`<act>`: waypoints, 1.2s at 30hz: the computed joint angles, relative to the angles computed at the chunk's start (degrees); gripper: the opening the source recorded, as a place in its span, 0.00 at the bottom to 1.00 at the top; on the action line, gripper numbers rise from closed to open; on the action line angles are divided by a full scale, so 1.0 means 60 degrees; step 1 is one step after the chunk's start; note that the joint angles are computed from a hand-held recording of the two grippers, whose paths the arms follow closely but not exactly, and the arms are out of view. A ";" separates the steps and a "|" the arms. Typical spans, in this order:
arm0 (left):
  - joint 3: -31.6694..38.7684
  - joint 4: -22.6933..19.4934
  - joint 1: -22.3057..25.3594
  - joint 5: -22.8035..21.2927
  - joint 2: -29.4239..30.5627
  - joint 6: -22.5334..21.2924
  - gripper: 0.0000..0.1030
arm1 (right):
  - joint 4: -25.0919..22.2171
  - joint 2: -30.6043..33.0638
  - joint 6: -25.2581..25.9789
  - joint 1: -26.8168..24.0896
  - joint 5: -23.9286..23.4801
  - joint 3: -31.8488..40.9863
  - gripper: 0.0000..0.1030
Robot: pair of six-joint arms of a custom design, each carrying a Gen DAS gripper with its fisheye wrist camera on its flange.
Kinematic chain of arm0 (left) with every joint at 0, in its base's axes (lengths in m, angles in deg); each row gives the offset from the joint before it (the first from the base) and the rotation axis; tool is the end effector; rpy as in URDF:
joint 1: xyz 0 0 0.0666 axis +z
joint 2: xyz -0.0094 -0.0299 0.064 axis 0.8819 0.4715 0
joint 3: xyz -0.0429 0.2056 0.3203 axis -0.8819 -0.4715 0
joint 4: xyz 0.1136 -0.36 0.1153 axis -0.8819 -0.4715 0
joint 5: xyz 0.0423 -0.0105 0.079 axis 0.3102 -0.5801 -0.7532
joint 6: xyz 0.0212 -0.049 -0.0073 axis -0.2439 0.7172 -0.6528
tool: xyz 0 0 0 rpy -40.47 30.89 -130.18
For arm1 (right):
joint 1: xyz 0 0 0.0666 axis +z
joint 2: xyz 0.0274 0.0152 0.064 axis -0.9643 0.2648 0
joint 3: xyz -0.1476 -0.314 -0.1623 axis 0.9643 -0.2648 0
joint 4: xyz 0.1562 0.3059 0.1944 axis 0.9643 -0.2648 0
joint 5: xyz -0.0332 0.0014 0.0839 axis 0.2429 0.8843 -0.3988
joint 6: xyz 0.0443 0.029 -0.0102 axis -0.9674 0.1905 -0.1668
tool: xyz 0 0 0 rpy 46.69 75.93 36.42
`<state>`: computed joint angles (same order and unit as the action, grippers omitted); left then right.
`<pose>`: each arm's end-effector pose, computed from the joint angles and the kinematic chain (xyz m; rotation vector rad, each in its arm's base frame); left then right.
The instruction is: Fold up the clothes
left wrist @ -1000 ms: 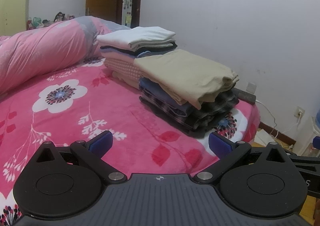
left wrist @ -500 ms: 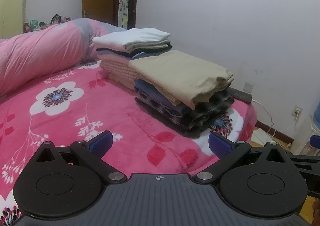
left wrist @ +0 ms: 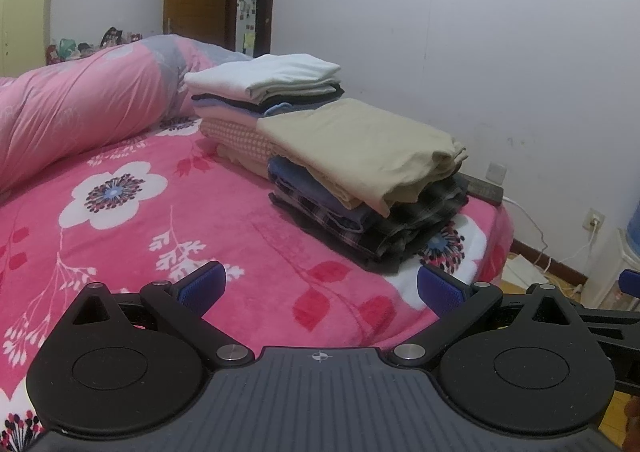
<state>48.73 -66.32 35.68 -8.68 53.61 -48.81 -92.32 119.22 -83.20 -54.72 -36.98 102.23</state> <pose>0.5695 -0.2795 0.5111 0.3772 2.0750 -0.2948 0.4775 0.1470 0.5276 0.4902 2.0605 -0.3786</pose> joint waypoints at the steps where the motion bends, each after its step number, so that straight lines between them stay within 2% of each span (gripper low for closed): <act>1: 0.0000 -0.0005 0.0000 -0.0003 0.0001 -0.0011 1.00 | -0.0017 0.0007 -0.0006 -0.0007 -0.0004 0.0009 1.00; 36: -0.0046 -0.0064 -0.0013 -0.0147 -0.0023 -0.0057 1.00 | -0.0088 -0.0015 -0.0113 0.0065 0.0005 -0.0054 1.00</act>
<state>48.45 -66.71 35.60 -9.56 53.47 -49.16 -92.84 119.13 -83.87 -54.33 -36.95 101.91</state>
